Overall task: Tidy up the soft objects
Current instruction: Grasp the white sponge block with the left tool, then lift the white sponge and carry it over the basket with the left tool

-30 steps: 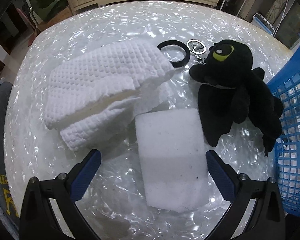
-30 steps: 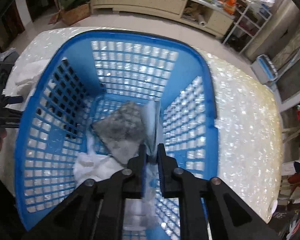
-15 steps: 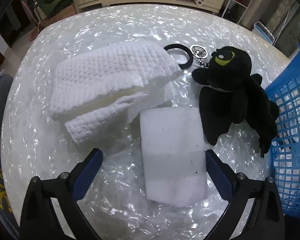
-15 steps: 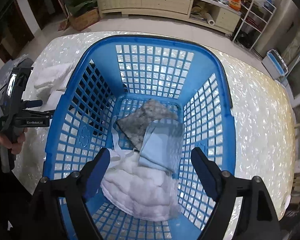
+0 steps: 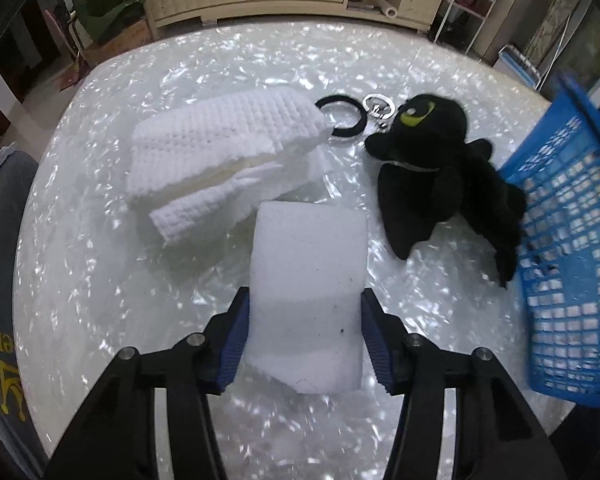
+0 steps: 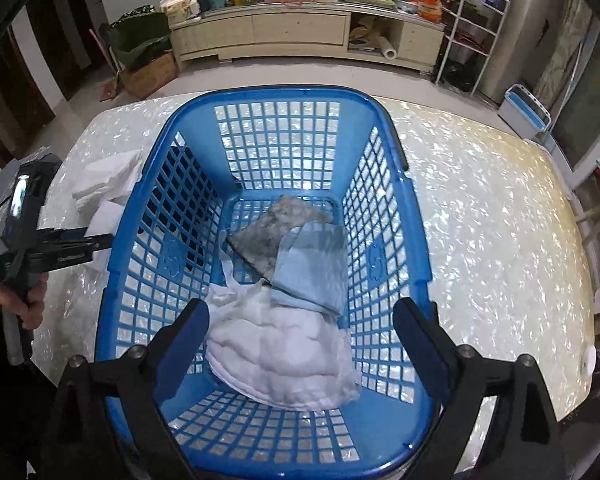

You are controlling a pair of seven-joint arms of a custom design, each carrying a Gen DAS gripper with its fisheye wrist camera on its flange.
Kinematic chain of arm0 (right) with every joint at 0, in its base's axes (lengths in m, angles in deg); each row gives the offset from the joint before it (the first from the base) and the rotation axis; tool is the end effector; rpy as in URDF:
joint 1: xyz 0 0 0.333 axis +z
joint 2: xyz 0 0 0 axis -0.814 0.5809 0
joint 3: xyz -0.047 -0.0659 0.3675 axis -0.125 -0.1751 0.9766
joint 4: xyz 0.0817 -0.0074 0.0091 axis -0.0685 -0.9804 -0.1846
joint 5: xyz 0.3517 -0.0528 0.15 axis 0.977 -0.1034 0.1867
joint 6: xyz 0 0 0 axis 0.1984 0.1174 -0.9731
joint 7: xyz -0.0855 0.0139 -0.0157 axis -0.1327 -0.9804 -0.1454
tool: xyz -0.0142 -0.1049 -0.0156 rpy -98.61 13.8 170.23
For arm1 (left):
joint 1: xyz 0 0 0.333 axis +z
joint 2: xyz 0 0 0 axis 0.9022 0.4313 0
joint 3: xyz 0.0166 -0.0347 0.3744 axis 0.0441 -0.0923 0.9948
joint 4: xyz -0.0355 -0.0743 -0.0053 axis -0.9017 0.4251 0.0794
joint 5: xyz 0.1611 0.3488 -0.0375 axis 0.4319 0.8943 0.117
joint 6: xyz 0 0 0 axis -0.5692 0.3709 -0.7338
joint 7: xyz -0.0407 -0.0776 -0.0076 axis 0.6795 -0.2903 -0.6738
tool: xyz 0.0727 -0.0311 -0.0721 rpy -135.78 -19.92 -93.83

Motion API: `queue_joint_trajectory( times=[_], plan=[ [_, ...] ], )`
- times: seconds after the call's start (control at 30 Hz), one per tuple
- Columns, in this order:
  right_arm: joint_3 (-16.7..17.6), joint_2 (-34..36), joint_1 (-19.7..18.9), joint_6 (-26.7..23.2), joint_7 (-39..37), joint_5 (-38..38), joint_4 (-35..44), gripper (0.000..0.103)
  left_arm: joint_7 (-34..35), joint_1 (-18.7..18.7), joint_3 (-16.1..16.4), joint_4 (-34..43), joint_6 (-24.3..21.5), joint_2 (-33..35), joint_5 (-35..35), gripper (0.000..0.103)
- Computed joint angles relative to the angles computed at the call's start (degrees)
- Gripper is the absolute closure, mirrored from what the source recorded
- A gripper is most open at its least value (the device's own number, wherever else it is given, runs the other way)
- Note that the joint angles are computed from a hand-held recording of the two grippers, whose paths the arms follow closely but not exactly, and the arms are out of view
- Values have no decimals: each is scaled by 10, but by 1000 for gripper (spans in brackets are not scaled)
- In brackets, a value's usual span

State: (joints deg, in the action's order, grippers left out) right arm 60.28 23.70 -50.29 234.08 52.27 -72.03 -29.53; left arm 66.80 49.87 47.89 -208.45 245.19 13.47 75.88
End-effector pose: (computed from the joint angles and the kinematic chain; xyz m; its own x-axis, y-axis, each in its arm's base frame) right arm 0.6250 0.0540 0.4601 0.4727 -0.8811 0.0109 -0.8073 -0.4380 -0.3955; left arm 0.5840 -0.2007 0.3422 0.3190 -0.9442 0.0819 -0.8837 -0.3276 -0.3344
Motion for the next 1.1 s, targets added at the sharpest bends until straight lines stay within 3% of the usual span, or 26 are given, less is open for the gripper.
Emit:
queue_joint_trajectory(
  times=[0.27,0.57,0.73,0.87,1.1],
  plan=[
    [-5,-16,10,32,19,-37,-32,7,-43,-14,-8,-34,3,-70,56,52],
    [-6,-48,5,54,8,-15,-61,2,-84,-13,-44,-45,9,-125,111,52],
    [-10,-54,1,69,1,4,-70,0,-88,-17,-65,-34,8,-137,122,52],
    [-7,-57,-5,75,-31,36,-74,0,-100,-30,-74,-5,-21,-135,155,52],
    [-3,-62,-9,95,-91,96,-81,0,-69,-44,-83,41,-27,-113,151,52]
  ],
)
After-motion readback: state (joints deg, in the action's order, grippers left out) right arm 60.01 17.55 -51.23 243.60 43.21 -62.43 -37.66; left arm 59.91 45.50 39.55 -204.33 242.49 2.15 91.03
